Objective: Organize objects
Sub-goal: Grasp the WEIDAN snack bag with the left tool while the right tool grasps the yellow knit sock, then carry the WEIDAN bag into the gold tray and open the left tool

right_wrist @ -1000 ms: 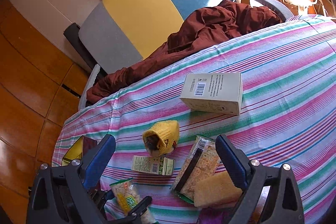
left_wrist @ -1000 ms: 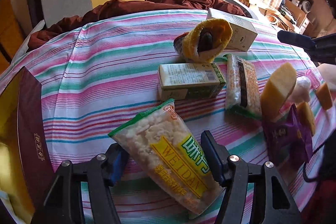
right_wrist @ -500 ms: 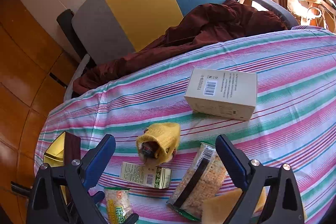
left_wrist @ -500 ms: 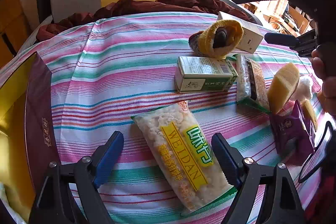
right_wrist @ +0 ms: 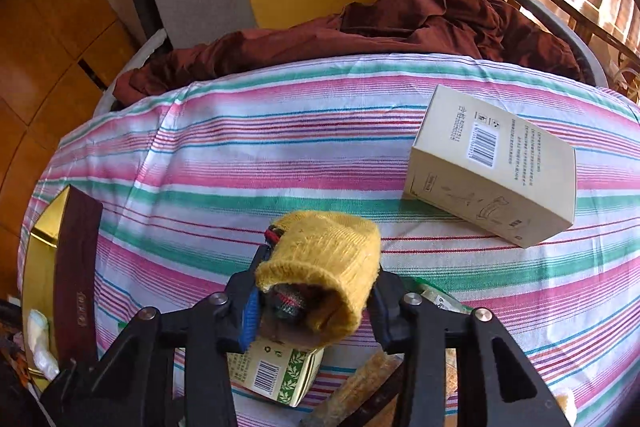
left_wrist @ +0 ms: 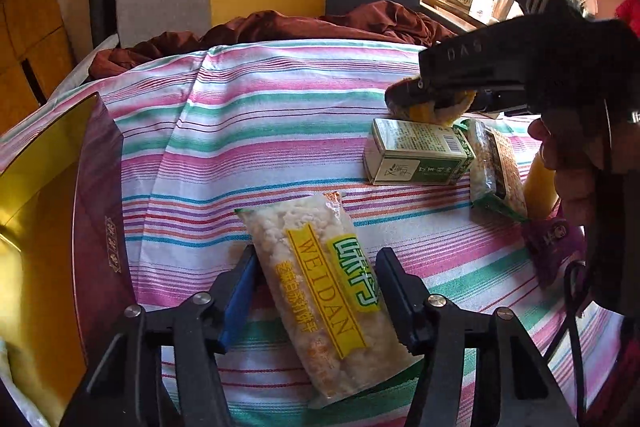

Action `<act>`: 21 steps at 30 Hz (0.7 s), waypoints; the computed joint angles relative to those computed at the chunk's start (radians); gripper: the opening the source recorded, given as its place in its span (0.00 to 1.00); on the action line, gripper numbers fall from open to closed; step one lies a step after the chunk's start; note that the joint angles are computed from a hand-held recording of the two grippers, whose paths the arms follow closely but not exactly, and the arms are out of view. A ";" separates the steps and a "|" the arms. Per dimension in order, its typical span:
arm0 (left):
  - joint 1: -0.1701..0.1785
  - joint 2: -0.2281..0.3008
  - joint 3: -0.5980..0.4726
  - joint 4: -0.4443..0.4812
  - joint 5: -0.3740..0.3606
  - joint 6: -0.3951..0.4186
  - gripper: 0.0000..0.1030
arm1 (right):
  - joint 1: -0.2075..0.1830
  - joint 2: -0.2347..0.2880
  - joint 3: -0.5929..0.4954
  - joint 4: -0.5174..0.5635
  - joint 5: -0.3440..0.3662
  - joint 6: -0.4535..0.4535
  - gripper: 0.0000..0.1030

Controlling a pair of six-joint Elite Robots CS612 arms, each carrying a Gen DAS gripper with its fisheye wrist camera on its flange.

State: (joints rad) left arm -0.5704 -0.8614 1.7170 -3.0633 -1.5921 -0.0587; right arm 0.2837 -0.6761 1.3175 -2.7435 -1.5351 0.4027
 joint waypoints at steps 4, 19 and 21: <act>-0.001 0.000 0.009 -0.029 0.011 0.013 0.54 | -0.002 -0.001 0.006 -0.007 0.004 -0.005 0.38; -0.001 0.005 0.003 -0.023 0.019 0.029 0.49 | -0.026 0.000 0.030 -0.034 0.110 0.052 0.42; -0.004 0.003 0.011 -0.032 0.027 0.033 0.50 | -0.031 -0.003 0.039 -0.049 0.131 0.071 0.42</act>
